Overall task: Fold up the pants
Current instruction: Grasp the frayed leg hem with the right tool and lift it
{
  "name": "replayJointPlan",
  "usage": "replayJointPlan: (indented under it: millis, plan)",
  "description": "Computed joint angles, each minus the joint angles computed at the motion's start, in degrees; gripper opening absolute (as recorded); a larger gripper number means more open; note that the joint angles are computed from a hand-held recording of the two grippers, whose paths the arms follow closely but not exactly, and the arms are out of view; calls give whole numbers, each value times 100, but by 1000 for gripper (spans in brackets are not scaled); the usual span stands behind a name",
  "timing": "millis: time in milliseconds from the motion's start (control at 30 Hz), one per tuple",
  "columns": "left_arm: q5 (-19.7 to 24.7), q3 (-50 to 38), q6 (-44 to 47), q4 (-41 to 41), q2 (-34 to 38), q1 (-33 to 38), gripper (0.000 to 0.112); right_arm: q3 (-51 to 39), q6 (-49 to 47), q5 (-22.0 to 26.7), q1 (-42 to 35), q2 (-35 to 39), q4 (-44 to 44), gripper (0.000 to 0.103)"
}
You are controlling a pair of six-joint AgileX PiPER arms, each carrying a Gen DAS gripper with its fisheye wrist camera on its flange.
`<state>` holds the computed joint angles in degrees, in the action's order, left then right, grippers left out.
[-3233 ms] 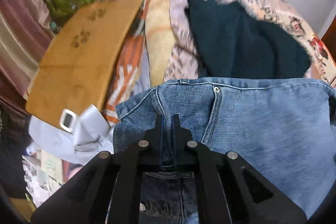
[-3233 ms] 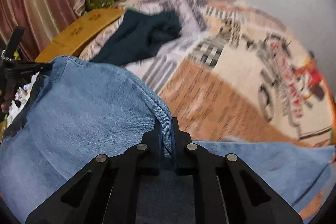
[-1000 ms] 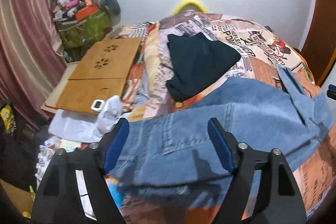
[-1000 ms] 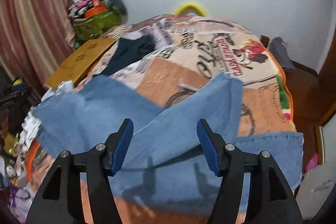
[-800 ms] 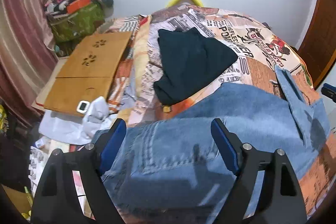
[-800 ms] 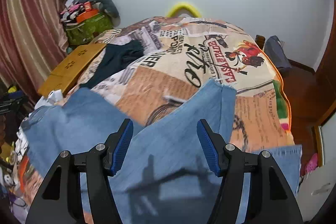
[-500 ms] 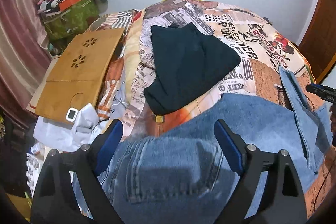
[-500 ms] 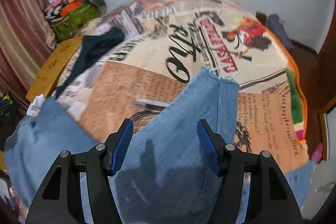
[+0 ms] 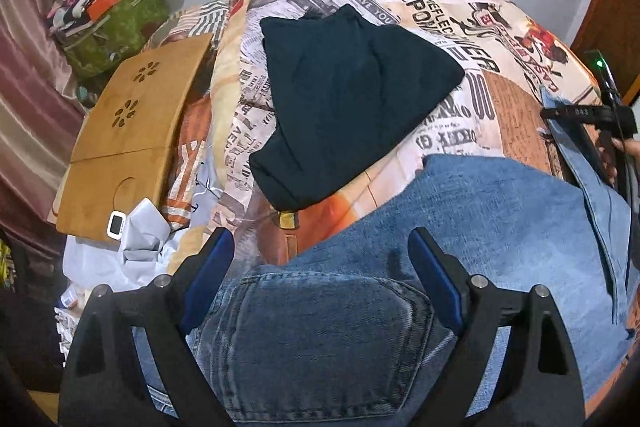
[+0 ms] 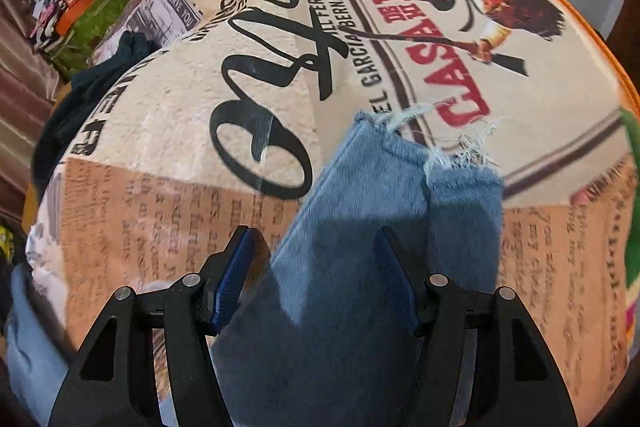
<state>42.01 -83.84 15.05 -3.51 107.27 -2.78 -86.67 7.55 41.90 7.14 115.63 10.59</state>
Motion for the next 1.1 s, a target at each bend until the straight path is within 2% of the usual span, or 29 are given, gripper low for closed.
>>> replayJointPlan:
  millis: [33, 67, 100, 167, 233, 367, 467, 667, 767, 833, 900, 967, 1033, 1100]
  plan:
    - [-33, 49, -36, 78, -36, -45, 89, 29, 50, -16, 20, -21, -70, 54]
    - [-63, 94, -63, 133, -70, -85, 89, 99, 66, -77, 20, -62, -76, 44]
    - [-79, 136, -81, 168, -106, -118, 89, 202, 44, -147, -2, -113, -6, 27]
    - [-81, 227, -111, 184, -189, -199, 89, 320, 50, -209, -18, -171, 27, 14]
    - [-49, 308, -122, 134, -266, -273, 89, 456, 145, -218, -18, -303, -89, 9]
    - [51, 477, -219, 70, -377, -494, 89, 1162, 187, -598, -209, -1183, -230, 6]
    - [111, 668, -240, 2, -526, -746, 89, 1490, -203, -470, -586, -1959, 86, 6]
    - [244, 913, -542, 166, -722, -1509, 89, 1729, -1205, 226, -1776, -3663, 876, 6]
    - [297, 950, -824, 295, -744, -1907, 89, 1615, -2018, 807, -2677, -4378, 1610, 6]
    - [381, 942, -817, 173, -744, -2138, 89, 1550, -2303, 1055, -3022, -4651, 1917, 6]
    - [316, 991, -1162, 399, -766, -2426, 89, 1606, -2661, 1387, -3396, -4929, 2251, 6]
    - [310, 992, -1181, 307, -755, -2587, 89, 1857, -2945, 1552, -3615, -5250, 2244, 6]
    - [346, 976, -1229, 159, -716, -2691, 89, 2204, -3021, 1479, -3606, -5448, 2039, 6]
    - [327, 992, -1394, 250, -690, -2835, 89, 2532, -3273, 1624, -3912, -5585, 2093, 6]
